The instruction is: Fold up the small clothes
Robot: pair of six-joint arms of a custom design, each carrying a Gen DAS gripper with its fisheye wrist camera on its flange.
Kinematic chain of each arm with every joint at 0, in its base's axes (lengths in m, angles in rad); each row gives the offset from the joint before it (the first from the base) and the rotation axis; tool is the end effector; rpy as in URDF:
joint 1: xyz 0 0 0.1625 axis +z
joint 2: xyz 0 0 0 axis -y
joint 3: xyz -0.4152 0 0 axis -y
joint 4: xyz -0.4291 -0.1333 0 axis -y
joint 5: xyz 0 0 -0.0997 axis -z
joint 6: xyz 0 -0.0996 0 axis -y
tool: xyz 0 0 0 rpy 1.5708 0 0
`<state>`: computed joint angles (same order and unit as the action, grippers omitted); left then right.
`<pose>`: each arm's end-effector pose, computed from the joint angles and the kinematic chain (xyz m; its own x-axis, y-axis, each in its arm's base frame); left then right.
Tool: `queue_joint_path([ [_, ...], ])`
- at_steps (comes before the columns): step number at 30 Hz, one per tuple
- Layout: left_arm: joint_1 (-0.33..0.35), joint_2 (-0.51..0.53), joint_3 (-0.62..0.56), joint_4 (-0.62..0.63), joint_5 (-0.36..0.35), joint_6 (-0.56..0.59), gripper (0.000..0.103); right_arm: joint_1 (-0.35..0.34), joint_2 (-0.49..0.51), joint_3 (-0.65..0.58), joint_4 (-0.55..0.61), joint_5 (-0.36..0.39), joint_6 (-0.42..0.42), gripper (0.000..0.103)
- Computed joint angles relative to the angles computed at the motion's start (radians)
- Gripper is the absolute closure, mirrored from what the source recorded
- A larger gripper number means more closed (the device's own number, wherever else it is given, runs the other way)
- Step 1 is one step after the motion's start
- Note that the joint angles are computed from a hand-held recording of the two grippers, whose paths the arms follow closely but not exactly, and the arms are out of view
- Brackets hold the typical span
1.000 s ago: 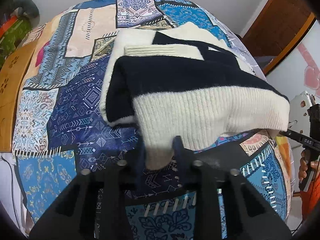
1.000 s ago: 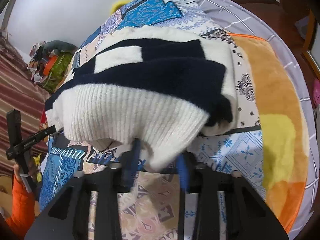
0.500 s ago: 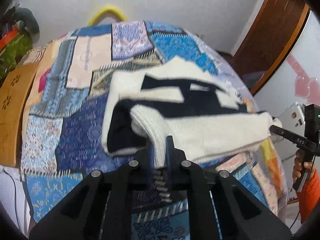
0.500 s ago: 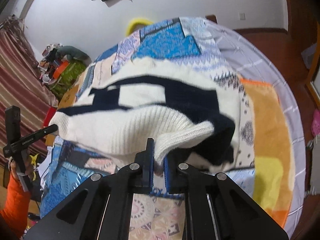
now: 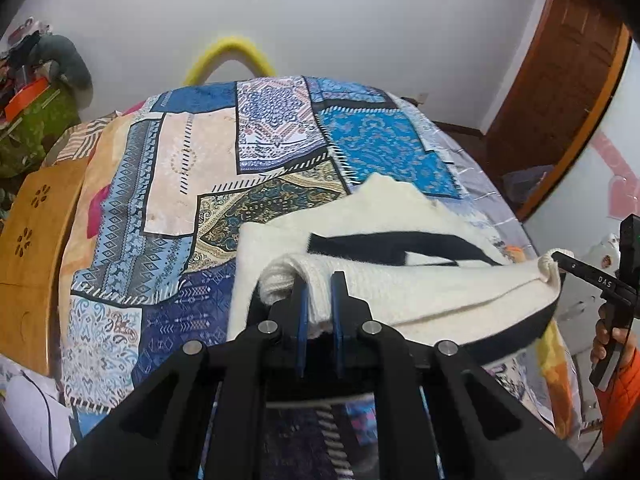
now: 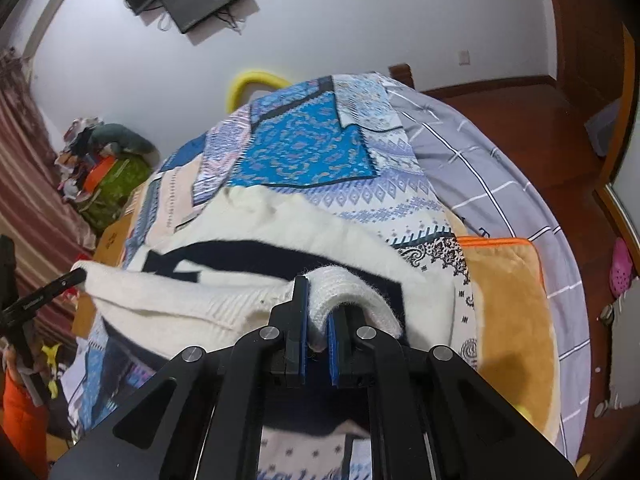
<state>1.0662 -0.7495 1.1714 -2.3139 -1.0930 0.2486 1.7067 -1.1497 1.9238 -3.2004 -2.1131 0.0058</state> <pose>-0.2387 -0.8026 0.2172 -0.7086 0.4973 -0.5006 0.6532 0.7307 -0.1987 0.1633 -0.5896 0.2608 -0.9019 0.2737 0.3341 -0.0836 0.6482 -0.7569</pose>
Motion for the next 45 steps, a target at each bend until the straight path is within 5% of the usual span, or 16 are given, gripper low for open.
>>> queue_joint_path([
  [8,0.027,0.101,-0.120,0.049,0.040,-0.003,0.093,-0.057,0.034,-0.057,0.046,0.006,0.033,0.096],
  [17,0.033,0.152,-0.162,0.028,0.106,0.039,0.091,-0.060,0.073,-0.090,0.058,-0.035,-0.033,0.096],
  [25,0.028,0.145,-0.170,0.013,0.133,0.031,0.055,-0.050,0.039,-0.081,0.063,-0.028,-0.023,0.096],
  [33,0.020,0.101,-0.138,-0.011,0.145,0.030,0.045,-0.015,0.025,-0.088,0.078,-0.071,-0.006,0.095],
  [36,0.016,0.083,-0.118,-0.012,0.145,0.037,0.044,-0.006,0.020,-0.088,0.074,-0.072,-0.003,0.084],
  [38,0.013,0.073,-0.103,-0.012,0.147,0.045,0.042,0.007,0.023,-0.084,0.022,-0.106,-0.019,0.051],
  [39,0.012,0.067,-0.093,-0.015,0.148,0.051,0.042,0.012,0.024,-0.079,-0.018,-0.117,-0.037,0.047],
  [45,0.010,0.053,-0.057,-0.006,0.143,0.051,0.042,0.028,-0.002,-0.072,0.043,-0.140,-0.026,0.046],
])
